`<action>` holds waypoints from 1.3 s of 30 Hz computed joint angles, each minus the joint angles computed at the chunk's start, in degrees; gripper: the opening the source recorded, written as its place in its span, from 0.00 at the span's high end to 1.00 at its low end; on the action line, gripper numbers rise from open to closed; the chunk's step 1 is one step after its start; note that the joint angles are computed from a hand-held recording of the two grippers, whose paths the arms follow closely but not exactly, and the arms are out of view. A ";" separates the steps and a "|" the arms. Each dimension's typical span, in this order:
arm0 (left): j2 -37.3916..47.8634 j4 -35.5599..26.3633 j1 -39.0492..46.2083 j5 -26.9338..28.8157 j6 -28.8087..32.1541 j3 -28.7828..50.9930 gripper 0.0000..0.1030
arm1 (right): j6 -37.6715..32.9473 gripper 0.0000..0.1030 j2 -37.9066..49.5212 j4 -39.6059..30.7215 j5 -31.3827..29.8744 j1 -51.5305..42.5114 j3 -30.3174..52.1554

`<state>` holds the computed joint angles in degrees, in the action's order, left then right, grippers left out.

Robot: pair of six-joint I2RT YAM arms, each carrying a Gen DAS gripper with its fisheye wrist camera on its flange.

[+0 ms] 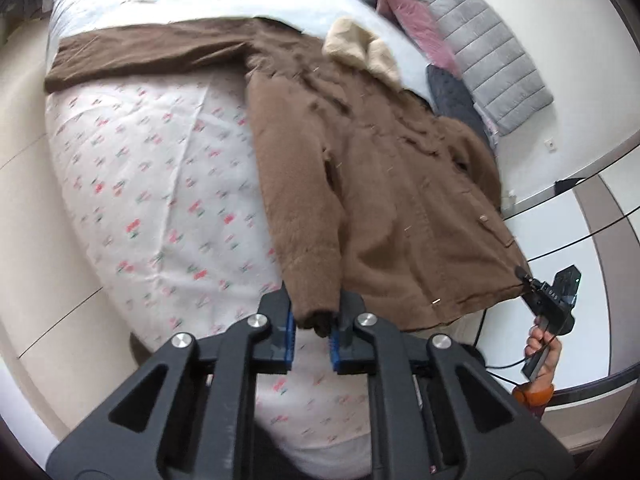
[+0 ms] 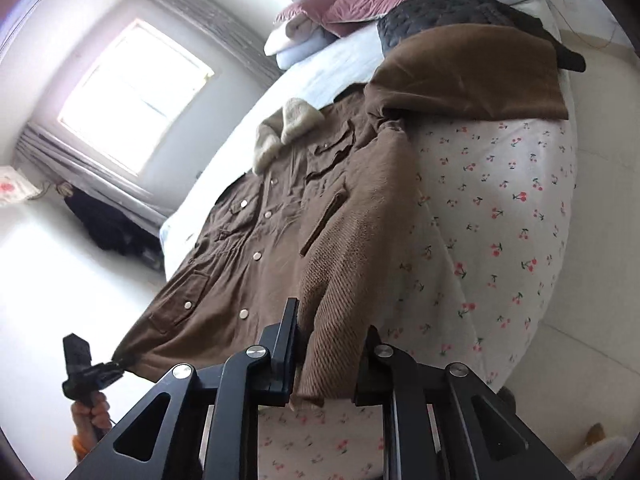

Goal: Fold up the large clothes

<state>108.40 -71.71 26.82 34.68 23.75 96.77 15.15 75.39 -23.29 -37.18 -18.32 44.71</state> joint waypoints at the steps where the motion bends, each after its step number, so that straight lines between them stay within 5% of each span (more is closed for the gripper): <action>1: 0.64 0.37 0.01 -2.54 0.88 -1.16 0.86 | -1.21 0.82 1.25 -1.03 1.76 0.04 -0.04; 7: 2.87 8.91 -4.00 -20.42 2.74 -12.70 0.85 | -3.17 0.82 16.41 -1.82 20.04 3.05 -0.57; 8: 2.45 11.11 -4.64 -24.49 3.23 -14.90 0.85 | -3.24 0.70 17.05 -1.08 19.66 1.29 -1.33; 10: 1.14 14.62 -4.48 -27.63 3.92 -17.10 0.85 | -3.13 0.69 16.99 -2.80 21.66 -0.77 -0.87; 13: -0.33 16.98 -2.33 -24.44 3.34 -15.62 0.71 | -4.72 0.66 13.72 -5.56 25.29 -1.24 1.01; 15: -0.80 17.61 -1.51 -20.70 1.56 -13.27 0.52 | -4.12 0.56 12.38 -6.95 27.28 0.73 4.02; 20: -3.48 28.00 -6.01 -14.54 -5.79 -14.03 0.26 | -2.52 0.35 13.45 -4.92 32.03 10.37 11.09; 26: 0.08 28.55 -13.12 -12.95 -7.11 -10.05 0.24 | -4.27 0.31 25.39 1.73 34.09 19.80 19.44; 30: 2.33 30.37 -14.25 -13.89 -1.15 -12.05 0.17 | -5.05 0.31 32.21 6.30 29.49 17.48 19.11; 35: 11.89 27.03 -13.61 -26.30 5.76 -9.22 0.15 | -6.28 0.30 32.73 14.52 18.17 7.47 10.31; 39: 16.87 15.04 -11.06 -25.07 8.06 1.93 0.15 | -10.36 0.30 31.15 4.18 21.74 5.31 13.44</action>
